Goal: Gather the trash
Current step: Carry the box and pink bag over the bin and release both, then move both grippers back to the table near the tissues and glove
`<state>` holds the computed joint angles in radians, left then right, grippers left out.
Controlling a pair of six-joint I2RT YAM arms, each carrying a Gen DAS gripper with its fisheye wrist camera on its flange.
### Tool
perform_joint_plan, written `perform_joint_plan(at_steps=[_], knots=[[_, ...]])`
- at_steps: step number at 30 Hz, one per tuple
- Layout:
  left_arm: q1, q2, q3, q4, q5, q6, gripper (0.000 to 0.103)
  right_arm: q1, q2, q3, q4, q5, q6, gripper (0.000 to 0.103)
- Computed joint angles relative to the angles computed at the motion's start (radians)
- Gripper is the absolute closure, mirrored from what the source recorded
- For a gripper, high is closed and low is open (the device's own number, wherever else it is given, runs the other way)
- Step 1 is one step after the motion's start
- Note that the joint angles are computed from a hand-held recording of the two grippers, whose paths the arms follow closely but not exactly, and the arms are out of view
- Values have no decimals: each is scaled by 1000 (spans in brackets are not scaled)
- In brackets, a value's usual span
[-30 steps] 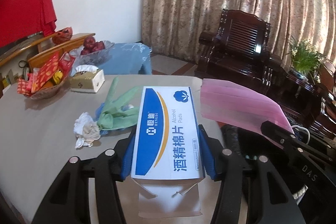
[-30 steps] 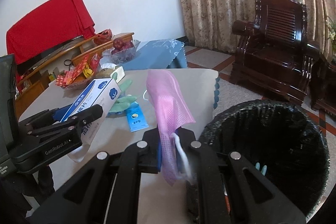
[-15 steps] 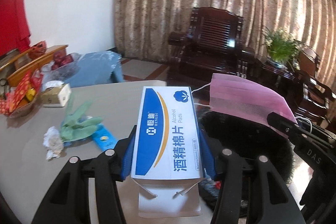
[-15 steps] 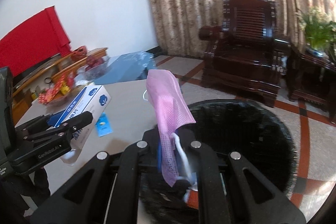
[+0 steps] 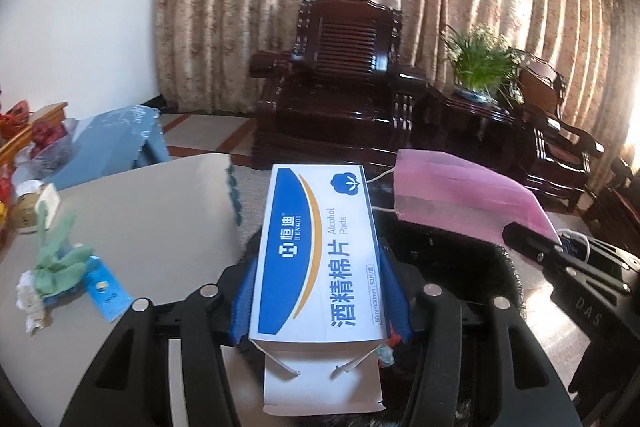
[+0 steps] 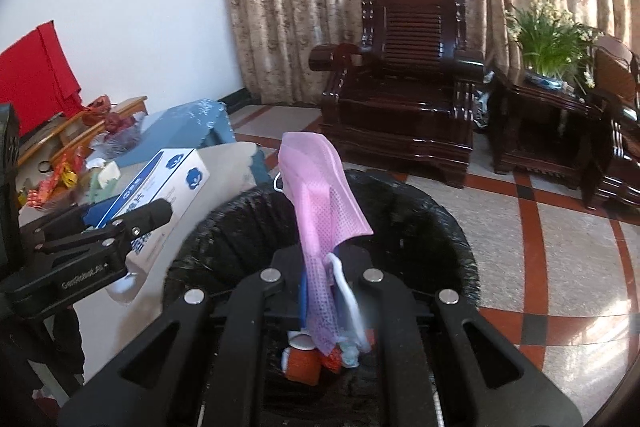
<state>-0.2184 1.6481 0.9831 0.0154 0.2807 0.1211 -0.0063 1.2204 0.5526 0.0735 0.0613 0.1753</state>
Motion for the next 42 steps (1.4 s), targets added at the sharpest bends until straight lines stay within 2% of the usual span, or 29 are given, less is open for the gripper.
perform_joint_plan(at_steps=[7,10,11,12,15,16,18,21,24,31,37,42], knots=[[-81,114,81,5,-37,-5,49,-63,91,-19,65,-29,0,94],[-94,164,121,-6,-33,-10,47,-76,128,-8,78,-36,0,91],[-95,174,132,-15,-25,-10,46,-72,141,-6,84,-17,2,86],[-95,182,139,-19,-18,-12,44,-70,152,-1,84,-9,3,75],[-83,181,134,-12,-4,-25,27,-73,178,1,92,13,9,55],[-74,174,128,-9,7,-32,24,-75,180,-1,92,20,12,51],[-56,171,127,-10,18,-35,23,-71,175,-5,93,53,24,26],[-27,158,120,-17,32,-38,20,-61,148,-22,110,78,39,10],[14,129,106,-27,49,-42,19,-51,120,-21,103,82,48,6],[126,40,51,-24,83,-11,17,14,66,20,29,73,82,5],[264,-19,7,-11,101,30,17,150,108,94,-5,138,95,5],[381,-28,7,-5,111,53,17,259,184,158,23,182,101,5]])
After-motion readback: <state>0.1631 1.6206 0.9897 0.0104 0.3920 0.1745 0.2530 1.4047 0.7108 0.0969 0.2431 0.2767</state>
